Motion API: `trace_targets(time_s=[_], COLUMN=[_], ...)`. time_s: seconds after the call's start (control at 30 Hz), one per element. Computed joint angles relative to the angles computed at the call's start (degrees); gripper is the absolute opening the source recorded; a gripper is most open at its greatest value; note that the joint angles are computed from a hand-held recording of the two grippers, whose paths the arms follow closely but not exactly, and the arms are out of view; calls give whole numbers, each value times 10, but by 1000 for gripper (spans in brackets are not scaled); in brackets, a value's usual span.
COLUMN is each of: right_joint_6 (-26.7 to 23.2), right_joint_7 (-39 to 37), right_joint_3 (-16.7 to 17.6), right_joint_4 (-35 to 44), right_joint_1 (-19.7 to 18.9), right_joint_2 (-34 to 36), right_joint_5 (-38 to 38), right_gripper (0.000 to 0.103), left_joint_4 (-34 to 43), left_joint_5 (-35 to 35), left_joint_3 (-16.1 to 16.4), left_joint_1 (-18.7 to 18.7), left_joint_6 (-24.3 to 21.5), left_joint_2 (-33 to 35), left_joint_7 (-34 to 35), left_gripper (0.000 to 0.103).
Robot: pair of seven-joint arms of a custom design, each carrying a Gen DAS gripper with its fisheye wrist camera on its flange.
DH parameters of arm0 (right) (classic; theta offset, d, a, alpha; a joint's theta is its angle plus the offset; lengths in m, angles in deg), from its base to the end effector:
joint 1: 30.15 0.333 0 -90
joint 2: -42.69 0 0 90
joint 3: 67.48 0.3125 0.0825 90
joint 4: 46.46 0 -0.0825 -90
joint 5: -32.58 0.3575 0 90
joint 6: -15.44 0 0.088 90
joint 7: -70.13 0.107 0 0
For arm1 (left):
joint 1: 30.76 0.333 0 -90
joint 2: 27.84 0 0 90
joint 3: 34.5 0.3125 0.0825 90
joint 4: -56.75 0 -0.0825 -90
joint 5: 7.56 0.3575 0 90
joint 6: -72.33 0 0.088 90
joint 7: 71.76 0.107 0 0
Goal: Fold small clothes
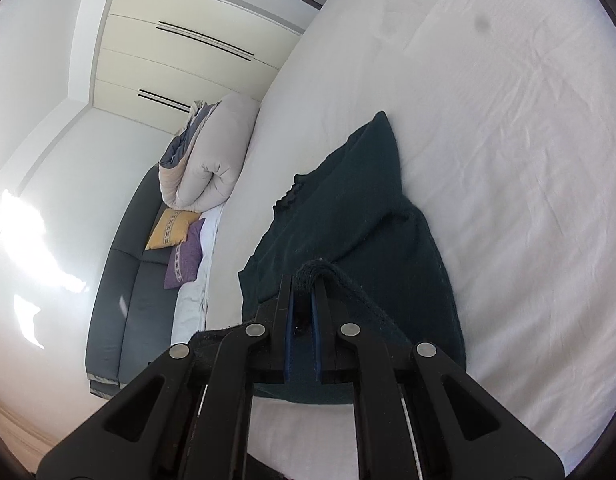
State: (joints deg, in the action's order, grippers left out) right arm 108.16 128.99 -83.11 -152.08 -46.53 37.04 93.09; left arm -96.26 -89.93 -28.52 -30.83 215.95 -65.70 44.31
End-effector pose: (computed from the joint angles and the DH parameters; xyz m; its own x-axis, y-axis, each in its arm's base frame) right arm 0.4691 -0.1956 0.6060 0.0989 -0.5577 -0.8241 -0.8962 0.3101 -0.3174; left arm 0.3555 0.0466 0.4935 0.1579 -0.4016 0.9021 -0.6519 -0.7286 -0.2103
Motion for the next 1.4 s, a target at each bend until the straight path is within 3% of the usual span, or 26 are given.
trace_targets(time_s=[0.1, 0.47, 0.63, 0.77, 0.83, 0.87, 0.9, 0.93, 0.97, 1.07, 1.2, 1.4], right_joint_6=[34, 131, 163, 158, 184, 209, 236, 256, 277, 277, 305, 329], right_joint_7=[11, 87, 149, 223, 225, 212, 201, 196, 196, 199, 167, 74], right_joint_3=[18, 111, 145, 163, 172, 179, 187, 193, 194, 200, 203, 176], right_joint_4=[50, 267, 370, 475, 470, 444, 425, 406, 395, 399, 329, 178], right_joint_1=[12, 20, 22, 27, 29, 28, 25, 22, 23, 17, 10, 24], right_joint_2=[45, 226, 318, 408, 412, 400, 391, 381, 376, 379, 329, 219], right_joint_5=[8, -18, -67, -124, -142, -142, -138, -134, -135, -144, -128, -105], right_gripper=[7, 7, 7, 11, 26, 50, 78, 85, 86, 86, 86, 86], left_joint_4=[47, 214, 262, 288, 288, 289, 286, 284, 280, 271, 245, 194], left_joint_5=[-8, 13, 19, 31, 13, 13, 16, 8, -19, -23, -28, 80], left_joint_3=[6, -21, -41, -58, -64, -67, -70, -71, -71, -73, -71, -97], left_joint_1=[-1, 35, 56, 74, 82, 84, 86, 88, 90, 91, 85, 38], left_joint_6=[-1, 2, 12, 10, 9, 9, 12, 17, 18, 48, 69, 155], left_joint_2=[58, 250, 327, 377, 382, 384, 384, 382, 378, 362, 331, 279], left_joint_7=[21, 33, 15, -1, 10, 10, 7, 10, 29, 25, 34, 10], left_gripper=[5, 5, 6, 7, 14, 22, 37, 44, 54, 77, 78, 77])
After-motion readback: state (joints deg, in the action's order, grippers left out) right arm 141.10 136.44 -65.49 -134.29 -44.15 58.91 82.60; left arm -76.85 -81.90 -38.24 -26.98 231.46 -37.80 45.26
